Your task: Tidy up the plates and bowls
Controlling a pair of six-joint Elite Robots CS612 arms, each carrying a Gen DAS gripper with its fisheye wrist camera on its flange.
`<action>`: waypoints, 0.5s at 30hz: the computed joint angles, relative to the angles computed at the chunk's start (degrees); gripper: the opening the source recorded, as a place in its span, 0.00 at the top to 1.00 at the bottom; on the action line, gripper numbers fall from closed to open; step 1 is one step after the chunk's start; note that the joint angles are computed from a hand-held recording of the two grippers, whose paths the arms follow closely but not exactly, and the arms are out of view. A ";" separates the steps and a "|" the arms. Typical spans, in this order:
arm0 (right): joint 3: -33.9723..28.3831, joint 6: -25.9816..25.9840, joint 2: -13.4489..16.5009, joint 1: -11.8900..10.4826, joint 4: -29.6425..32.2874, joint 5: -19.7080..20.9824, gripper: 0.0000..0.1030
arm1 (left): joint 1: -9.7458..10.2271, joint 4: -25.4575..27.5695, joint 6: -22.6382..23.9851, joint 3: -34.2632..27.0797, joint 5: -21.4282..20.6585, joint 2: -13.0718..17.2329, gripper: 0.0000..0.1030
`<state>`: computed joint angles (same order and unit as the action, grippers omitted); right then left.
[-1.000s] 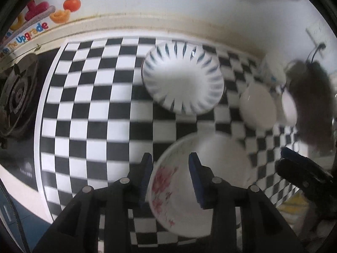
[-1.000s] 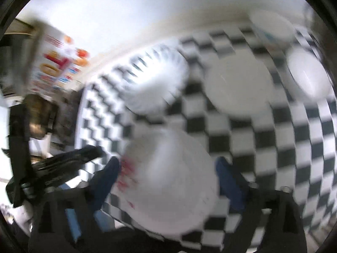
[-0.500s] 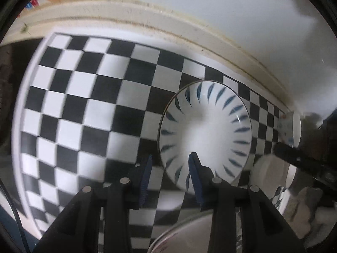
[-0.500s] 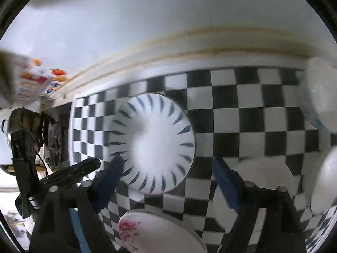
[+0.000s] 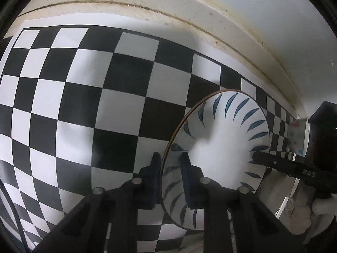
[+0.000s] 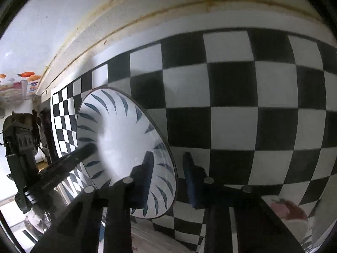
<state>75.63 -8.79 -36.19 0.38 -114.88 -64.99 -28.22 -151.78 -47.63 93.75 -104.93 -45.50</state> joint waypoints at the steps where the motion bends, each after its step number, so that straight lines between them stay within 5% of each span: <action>1: -0.23 0.08 0.10 0.10 0.28 -0.59 0.86 | -0.18 0.24 0.29 -0.07 0.47 -0.06 0.84; 15: 3.09 -1.84 -2.37 0.71 -3.96 -2.69 0.88 | -1.62 0.36 1.17 0.62 5.57 -1.61 0.85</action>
<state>78.72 -10.63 -38.56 1.08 -118.84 -67.68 -29.84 -151.42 -46.47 94.36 -99.36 -47.11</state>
